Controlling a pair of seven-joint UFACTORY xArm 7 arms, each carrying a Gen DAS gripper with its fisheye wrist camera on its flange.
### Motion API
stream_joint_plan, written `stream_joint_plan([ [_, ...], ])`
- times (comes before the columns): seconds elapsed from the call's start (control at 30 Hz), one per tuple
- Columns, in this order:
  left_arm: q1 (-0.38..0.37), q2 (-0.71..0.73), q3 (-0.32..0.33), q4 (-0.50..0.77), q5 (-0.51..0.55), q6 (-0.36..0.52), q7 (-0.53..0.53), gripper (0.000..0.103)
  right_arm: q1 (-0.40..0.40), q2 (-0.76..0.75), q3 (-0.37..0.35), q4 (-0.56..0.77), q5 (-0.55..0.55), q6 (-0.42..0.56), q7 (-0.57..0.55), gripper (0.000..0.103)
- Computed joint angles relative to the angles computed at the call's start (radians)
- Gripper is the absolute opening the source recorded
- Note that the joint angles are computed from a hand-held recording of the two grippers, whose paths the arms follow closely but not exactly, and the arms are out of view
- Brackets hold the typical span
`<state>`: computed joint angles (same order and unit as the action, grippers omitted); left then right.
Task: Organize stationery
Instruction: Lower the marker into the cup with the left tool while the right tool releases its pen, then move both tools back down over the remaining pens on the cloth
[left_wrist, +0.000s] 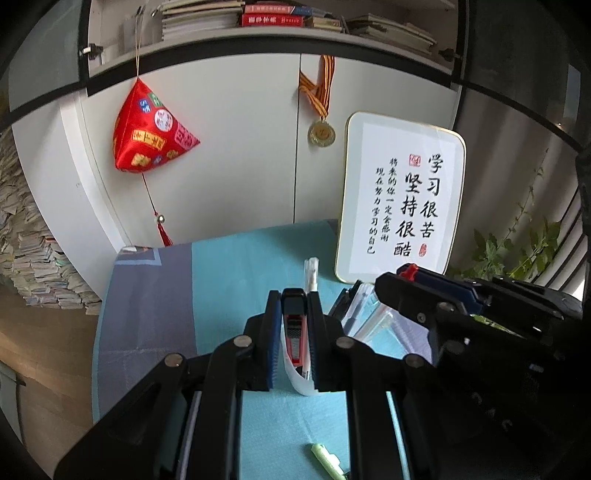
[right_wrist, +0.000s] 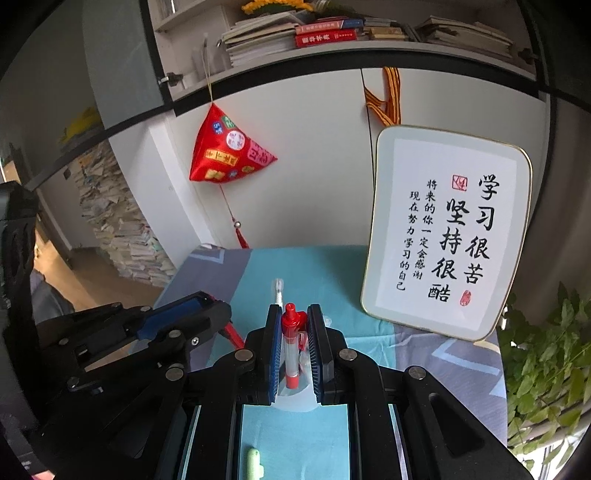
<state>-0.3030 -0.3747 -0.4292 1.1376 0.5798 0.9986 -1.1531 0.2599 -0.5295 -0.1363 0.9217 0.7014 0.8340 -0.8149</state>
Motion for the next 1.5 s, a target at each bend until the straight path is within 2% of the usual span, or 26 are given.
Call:
stream_joint_plan([
  [0.53,-0.014,0.013,0.035,-0.045,-0.056,-0.034,0.013,0.012,-0.013,0.031,0.014,-0.015,-0.017,0.013,0.001,0.015],
  [0.9,-0.012,0.010,0.032,-0.047,-0.062,-0.026,0.014,0.012,-0.020,0.035,0.017,-0.013,-0.018,0.025,0.009,0.015],
  [1.0,-0.010,0.006,0.028,-0.043,-0.057,-0.015,0.009,0.019,-0.023,0.033,0.015,-0.008,-0.013,0.032,0.016,0.015],
  [1.07,-0.006,-0.004,0.024,-0.045,-0.050,-0.009,-0.002,0.032,-0.026,0.029,0.012,-0.005,-0.007,0.034,0.021,0.015],
  [1.13,-0.003,-0.016,0.021,-0.048,-0.044,-0.009,-0.009,0.038,-0.028,0.023,0.007,-0.003,-0.003,0.039,0.023,0.015],
  [1.5,-0.006,-0.059,-0.030,-0.023,-0.027,0.051,-0.012,0.041,-0.030,-0.075,-0.014,-0.024,-0.027,0.070,0.039,0.015],
])
